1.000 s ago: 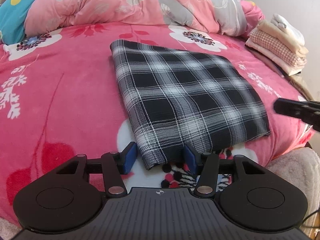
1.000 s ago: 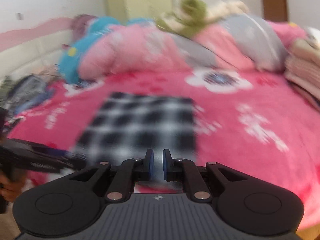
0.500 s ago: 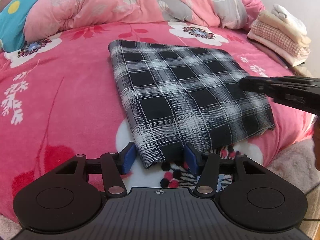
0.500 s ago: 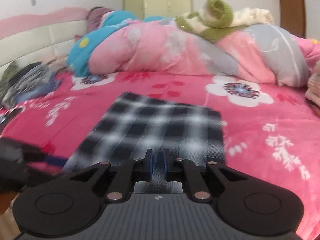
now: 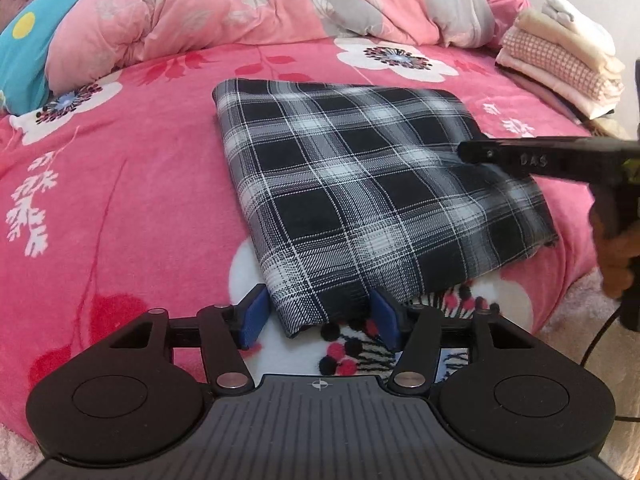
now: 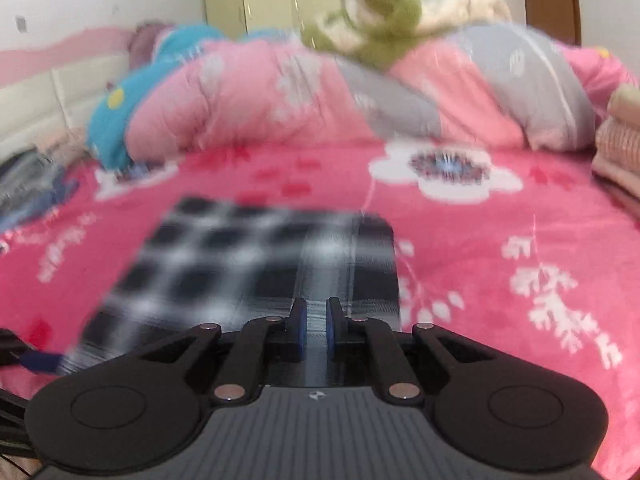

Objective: Fold clothes

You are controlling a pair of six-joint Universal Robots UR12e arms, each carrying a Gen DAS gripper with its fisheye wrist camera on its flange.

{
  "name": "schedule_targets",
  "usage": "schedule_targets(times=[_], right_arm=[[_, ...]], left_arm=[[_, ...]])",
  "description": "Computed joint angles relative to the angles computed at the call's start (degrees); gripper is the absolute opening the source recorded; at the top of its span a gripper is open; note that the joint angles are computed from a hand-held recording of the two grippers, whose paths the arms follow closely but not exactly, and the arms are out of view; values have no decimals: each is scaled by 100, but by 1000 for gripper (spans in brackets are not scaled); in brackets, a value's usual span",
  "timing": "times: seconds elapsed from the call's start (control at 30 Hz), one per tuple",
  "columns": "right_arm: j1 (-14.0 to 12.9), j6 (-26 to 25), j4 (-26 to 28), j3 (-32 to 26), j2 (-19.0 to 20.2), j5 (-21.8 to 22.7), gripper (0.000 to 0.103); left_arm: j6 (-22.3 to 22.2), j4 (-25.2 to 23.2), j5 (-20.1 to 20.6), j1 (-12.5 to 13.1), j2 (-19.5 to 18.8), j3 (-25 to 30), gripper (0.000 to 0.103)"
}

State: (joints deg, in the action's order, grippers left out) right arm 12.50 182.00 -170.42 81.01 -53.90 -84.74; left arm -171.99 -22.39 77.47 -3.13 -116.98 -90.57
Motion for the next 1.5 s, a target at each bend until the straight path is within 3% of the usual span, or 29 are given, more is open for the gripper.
schedule_targets(times=[0.1, 0.17, 0.23, 0.33, 0.43, 0.5, 0.6, 0.67, 0.8, 0.9, 1.33, 1.5], right_arm=[[-20, 67, -119, 53, -27, 55, 10], [-67, 284, -238, 90, -69, 161, 14], [-145, 687, -491, 174, -109, 190, 38], [-373, 1540, -800, 326, -153, 628, 50], [-651, 2483, -917, 416, -125, 1318, 69], [-809, 3000, -906, 467, -97, 1757, 74], [-950, 3321, -809, 491, -29, 2288, 79], [-989, 3287, -870, 491, 22, 2505, 83], [-1018, 2883, -666, 277, 145, 3001, 103], [-984, 2276, -124, -6, 236, 3089, 103], [-986, 1420, 1059, -1434, 1042, 4075, 103], [-1017, 932, 1615, -1753, 1190, 4394, 87]], left_arm=[[-37, 198, -314, 111, 39, -89, 56], [-171, 578, -649, 238, 78, -211, 56], [-413, 898, -941, 355, 89, -266, 58], [-851, 1180, -1331, 494, 13, -196, 65], [-1251, 990, -1646, 565, -159, 48, 66], [-1355, 726, -1757, 578, -262, 208, 66], [-1390, 331, -1895, 567, -407, 426, 66], [-1452, 122, -2054, 577, -488, 528, 66], [-1639, -8, -2299, 601, -653, 714, 66], [-1734, -162, -2561, 637, -807, 936, 67], [-1922, -426, -3495, 722, -1429, 1775, 67], [-2177, -410, -3893, 767, -1650, 2030, 66]])
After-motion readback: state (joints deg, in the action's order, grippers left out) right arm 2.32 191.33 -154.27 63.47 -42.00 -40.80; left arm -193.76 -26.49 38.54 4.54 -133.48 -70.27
